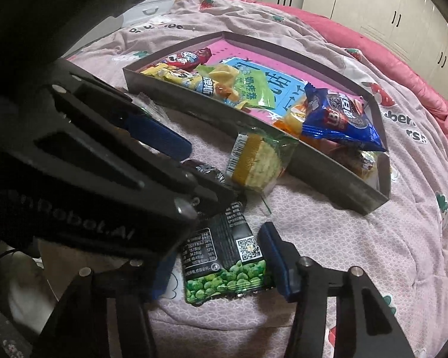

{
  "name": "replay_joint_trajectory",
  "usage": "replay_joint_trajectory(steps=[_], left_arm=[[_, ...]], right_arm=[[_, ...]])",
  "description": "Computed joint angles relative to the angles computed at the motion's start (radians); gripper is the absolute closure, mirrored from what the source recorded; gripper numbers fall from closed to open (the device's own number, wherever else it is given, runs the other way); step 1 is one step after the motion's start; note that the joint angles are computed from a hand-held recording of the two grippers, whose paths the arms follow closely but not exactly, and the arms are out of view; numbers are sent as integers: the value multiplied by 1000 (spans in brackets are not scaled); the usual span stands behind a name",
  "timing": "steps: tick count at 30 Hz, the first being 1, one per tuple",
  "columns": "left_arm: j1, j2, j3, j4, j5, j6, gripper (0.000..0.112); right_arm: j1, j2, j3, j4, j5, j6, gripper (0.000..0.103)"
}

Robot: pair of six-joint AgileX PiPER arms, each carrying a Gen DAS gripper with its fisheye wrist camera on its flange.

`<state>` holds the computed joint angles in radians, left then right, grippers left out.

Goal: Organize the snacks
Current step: 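Grasp the dark chocolate bar with the left gripper while the right grasps the green pea packet, then lift and carry the chocolate bar over the tray with the left gripper while the right carries the pea packet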

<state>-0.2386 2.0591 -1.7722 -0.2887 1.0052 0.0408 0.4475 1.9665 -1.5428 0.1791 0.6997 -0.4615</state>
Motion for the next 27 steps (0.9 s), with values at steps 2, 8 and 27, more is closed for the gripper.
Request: replay_joint_trajectory(steps=[2,8,27], left_arm=[[1,4,-4,-12,5,10,70],[4,-7,8,-21,1,20,74],[80,-183,121,-117,-38,74,75]], right_arm=[[0,-6,5,-2,1,2,55],[-17,-30,25,36,14,-14,61],[-101,-110,71,309,6,-144,62]])
